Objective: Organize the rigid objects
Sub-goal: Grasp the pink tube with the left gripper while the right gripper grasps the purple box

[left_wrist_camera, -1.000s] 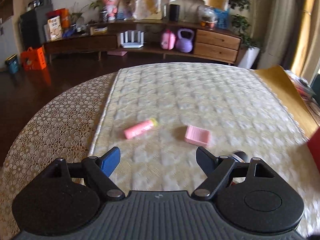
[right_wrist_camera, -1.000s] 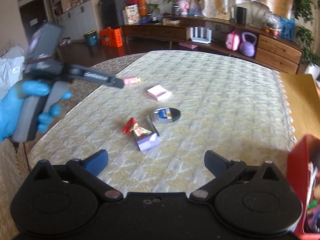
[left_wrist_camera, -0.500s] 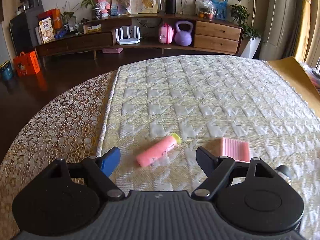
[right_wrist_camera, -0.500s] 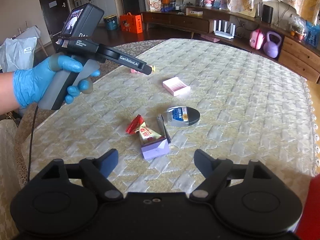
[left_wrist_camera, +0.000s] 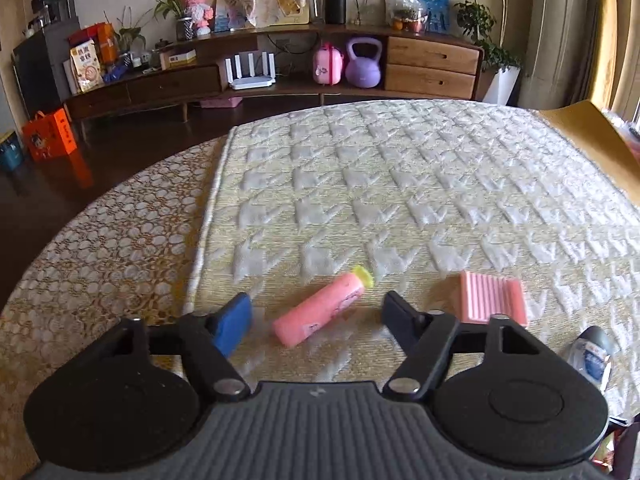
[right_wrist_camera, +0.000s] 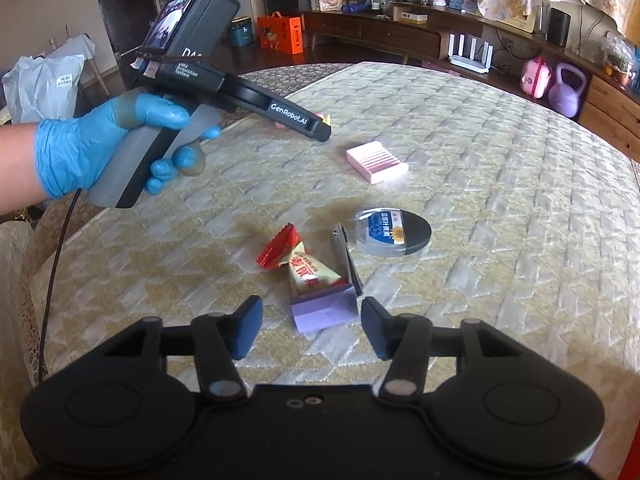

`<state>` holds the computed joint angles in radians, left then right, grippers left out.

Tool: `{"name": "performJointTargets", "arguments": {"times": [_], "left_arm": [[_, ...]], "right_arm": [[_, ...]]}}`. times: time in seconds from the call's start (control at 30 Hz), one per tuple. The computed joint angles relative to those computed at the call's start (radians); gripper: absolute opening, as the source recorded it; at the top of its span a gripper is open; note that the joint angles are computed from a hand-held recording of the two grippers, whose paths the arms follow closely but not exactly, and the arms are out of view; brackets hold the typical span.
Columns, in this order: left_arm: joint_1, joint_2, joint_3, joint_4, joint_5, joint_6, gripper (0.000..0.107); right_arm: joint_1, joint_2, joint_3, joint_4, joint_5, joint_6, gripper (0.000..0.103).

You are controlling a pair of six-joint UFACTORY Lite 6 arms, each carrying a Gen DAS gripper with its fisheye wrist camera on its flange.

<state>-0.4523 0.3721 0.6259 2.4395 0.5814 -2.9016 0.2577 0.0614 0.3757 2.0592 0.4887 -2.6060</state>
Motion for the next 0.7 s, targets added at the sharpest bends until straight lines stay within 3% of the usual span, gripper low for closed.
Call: {"name": "performJointTargets", "arguments": {"times": [0.17, 0.3, 0.37, 0.7], "left_arm": [[-0.033, -0.007, -0.004, -0.007, 0.009, 0.014, 0.041], [-0.071, -0.015, -0.006, -0.063, 0.009, 0.04, 0.03], [-0.083, -0.021, -0.011, -0.073, 0.009, 0.041, 0.019], [-0.181, -0.046, -0.012, -0.283, 0.003, 0.123, 0.015]], "right_arm": [[0.013, 0.022, 0.008, 0.048, 0.0, -0.046, 0.043], [0.014, 0.025, 0.008, 0.069, 0.002, -0.068, 0.036], [0.014, 0.015, -0.002, 0.084, 0.003, -0.084, 0.035], [-0.088, -0.129, -0.107, 0.04, 0.002, -0.044, 0.031]]}}
